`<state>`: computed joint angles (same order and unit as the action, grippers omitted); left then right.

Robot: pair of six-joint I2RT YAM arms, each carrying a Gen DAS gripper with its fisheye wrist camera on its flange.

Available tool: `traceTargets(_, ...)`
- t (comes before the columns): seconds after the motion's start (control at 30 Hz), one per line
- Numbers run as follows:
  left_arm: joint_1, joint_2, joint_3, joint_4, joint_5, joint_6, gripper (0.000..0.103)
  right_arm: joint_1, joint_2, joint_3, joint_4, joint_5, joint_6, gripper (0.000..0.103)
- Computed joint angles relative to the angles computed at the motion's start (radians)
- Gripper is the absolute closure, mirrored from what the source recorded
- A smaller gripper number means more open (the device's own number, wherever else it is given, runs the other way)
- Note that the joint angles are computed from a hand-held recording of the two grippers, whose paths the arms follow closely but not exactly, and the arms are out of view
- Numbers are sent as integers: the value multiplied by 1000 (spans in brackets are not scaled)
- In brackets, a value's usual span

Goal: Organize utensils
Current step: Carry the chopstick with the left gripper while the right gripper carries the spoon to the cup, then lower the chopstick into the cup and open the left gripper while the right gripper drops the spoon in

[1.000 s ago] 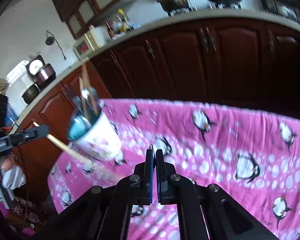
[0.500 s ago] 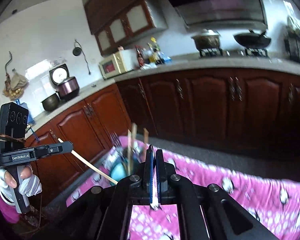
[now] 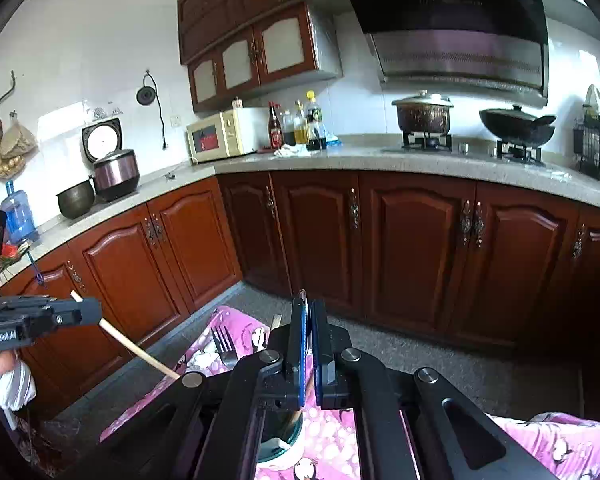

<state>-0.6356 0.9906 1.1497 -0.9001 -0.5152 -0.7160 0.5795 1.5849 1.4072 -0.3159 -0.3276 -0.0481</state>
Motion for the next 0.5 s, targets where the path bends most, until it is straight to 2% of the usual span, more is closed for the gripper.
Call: traceTargets(0.5,65,77,-99,106,21,38,100,49,106,18,72,107,-3,101)
